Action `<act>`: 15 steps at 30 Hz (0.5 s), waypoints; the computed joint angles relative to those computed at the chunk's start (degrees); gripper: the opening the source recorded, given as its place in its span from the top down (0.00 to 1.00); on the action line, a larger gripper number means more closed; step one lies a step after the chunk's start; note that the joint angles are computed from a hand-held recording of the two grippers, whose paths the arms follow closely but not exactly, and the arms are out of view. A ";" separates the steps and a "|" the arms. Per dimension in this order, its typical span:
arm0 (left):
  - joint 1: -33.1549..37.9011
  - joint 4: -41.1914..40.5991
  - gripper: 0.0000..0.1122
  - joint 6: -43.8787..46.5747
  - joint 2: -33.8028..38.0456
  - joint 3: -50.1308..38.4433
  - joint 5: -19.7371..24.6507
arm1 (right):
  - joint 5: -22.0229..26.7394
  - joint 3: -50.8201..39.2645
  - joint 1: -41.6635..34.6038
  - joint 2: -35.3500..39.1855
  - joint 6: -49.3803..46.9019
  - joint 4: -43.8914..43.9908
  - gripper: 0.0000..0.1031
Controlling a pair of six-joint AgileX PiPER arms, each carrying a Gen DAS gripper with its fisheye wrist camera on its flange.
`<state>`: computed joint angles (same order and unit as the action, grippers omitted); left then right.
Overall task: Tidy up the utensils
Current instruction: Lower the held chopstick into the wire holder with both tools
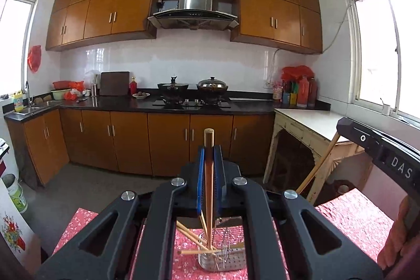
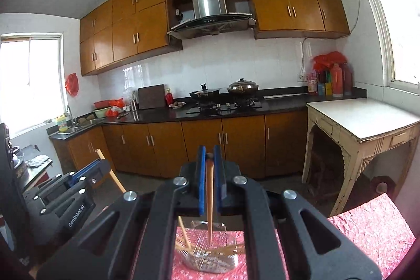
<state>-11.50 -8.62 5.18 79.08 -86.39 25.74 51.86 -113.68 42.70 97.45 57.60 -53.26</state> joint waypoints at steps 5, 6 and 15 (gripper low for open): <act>1.09 -3.24 0.94 -0.39 6.78 -3.16 -0.73 | -5.06 -2.26 -6.75 4.99 -3.27 8.18 0.93; 1.23 -4.14 0.94 0.51 7.31 -3.25 -1.08 | -5.98 -2.39 -7.87 5.65 -3.98 9.97 0.93; -0.10 -2.57 0.94 0.48 11.99 -3.68 -1.70 | -10.49 -2.83 -13.26 10.34 -8.79 19.19 0.93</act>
<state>-11.60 -11.19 5.65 91.07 -90.07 24.03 41.37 -116.52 29.44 107.80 48.82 -34.07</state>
